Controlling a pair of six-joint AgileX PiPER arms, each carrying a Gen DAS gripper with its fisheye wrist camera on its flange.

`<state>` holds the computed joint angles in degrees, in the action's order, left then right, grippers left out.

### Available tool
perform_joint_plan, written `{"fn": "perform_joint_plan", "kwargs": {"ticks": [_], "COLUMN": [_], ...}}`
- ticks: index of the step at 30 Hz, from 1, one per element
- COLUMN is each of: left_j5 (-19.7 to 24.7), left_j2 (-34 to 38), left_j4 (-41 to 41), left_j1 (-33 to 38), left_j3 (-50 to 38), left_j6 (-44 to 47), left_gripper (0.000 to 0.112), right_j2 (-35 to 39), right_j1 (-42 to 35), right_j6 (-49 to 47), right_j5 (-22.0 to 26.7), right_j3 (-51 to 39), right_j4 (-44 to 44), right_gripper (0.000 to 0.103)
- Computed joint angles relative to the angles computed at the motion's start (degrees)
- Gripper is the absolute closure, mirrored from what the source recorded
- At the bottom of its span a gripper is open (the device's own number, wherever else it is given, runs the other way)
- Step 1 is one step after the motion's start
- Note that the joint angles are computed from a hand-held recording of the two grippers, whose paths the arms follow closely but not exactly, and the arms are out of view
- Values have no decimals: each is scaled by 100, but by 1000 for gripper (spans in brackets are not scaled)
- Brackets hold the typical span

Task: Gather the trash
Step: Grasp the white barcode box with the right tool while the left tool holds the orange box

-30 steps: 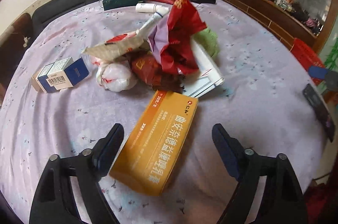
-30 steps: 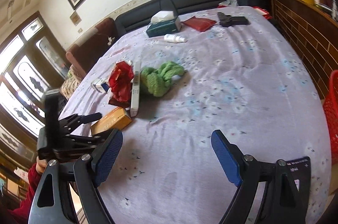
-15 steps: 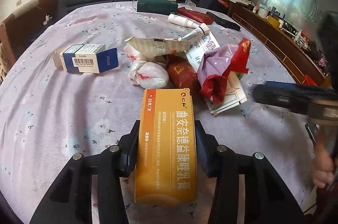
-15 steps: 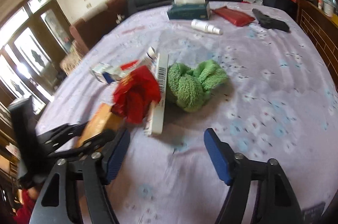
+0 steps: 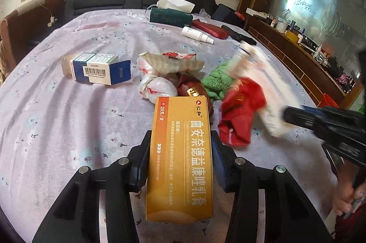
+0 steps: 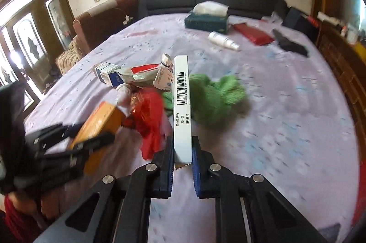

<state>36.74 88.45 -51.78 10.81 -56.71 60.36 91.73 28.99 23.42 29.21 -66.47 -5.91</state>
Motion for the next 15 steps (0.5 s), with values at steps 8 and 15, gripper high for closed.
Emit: {"fn": "perform_joint_plan", "kwargs": {"ticks": [8,15], "left_j5": [-78,-753], "left_j2": [-723,-1071], "left_j4": [-283,1369], "left_j1": [-320,-1287], "left_j3": [709,904], "left_j6": [218,-1415], "left_gripper": [66,66], "right_j2": [-1418,-1444], "right_j1": [-249,-341], "right_j6": [383,-439], "right_j5": [-257,-241], "right_j3": [1407,1726], "right_j4": [-21,937], "right_gripper": [89,88]}}
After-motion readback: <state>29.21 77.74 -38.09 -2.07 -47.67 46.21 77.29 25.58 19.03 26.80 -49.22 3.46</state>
